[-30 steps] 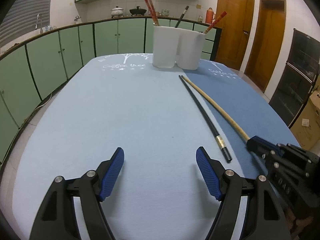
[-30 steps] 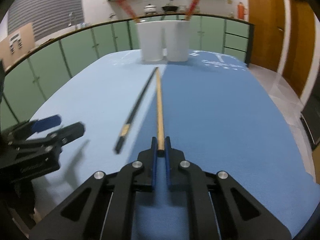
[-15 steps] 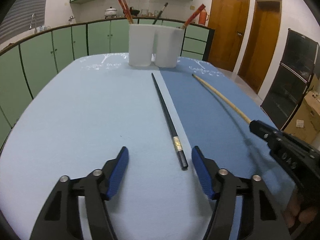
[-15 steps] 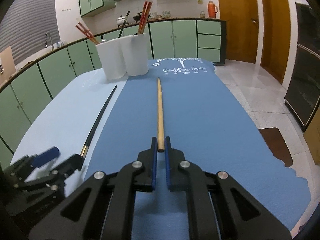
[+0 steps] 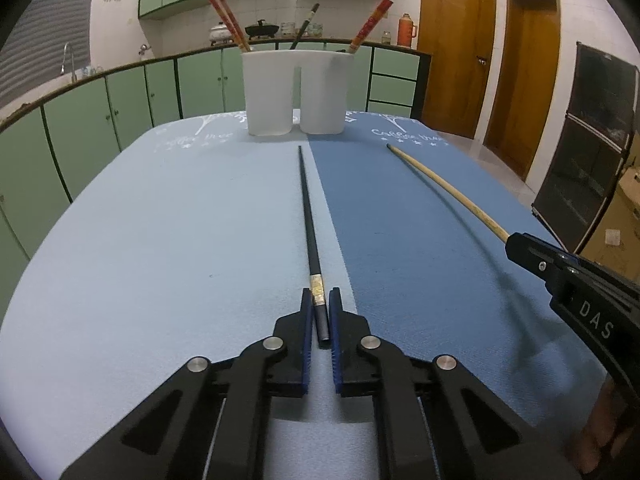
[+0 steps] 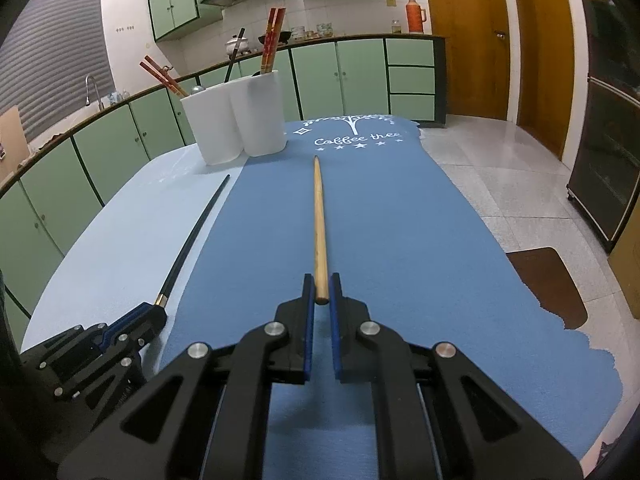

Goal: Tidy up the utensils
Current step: 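Lift both chopsticks and lower them into the white holder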

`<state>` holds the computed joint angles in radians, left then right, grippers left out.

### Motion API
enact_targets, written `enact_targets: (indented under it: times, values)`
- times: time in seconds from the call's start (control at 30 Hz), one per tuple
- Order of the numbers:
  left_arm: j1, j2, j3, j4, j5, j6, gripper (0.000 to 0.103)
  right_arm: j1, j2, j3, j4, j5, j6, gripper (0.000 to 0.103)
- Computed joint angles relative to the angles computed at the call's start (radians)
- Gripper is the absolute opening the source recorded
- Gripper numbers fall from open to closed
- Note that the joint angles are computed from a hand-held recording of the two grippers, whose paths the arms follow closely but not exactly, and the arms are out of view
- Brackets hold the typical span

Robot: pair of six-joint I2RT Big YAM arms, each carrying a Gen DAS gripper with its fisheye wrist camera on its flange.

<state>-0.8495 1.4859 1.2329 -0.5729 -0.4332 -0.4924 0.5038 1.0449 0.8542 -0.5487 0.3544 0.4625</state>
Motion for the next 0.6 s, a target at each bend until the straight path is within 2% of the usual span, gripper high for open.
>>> enact_targets:
  times: [0.13,0.27,0.6]
  values:
    - [0.008,-0.018,-0.004,0.003,0.002,0.001,0.006,0.012,0.006,0.01,-0.008,0.028,-0.027,0.006]
    - [0.005,-0.05,-0.011,0.012,-0.021,0.034,0.006,0.025,0.003,0.021,-0.011,0.047,-0.054,0.006]
    - [0.011,-0.124,0.019,0.038,-0.067,0.107,0.006,0.03,-0.013,0.101,-0.052,0.037,-0.099,0.006]
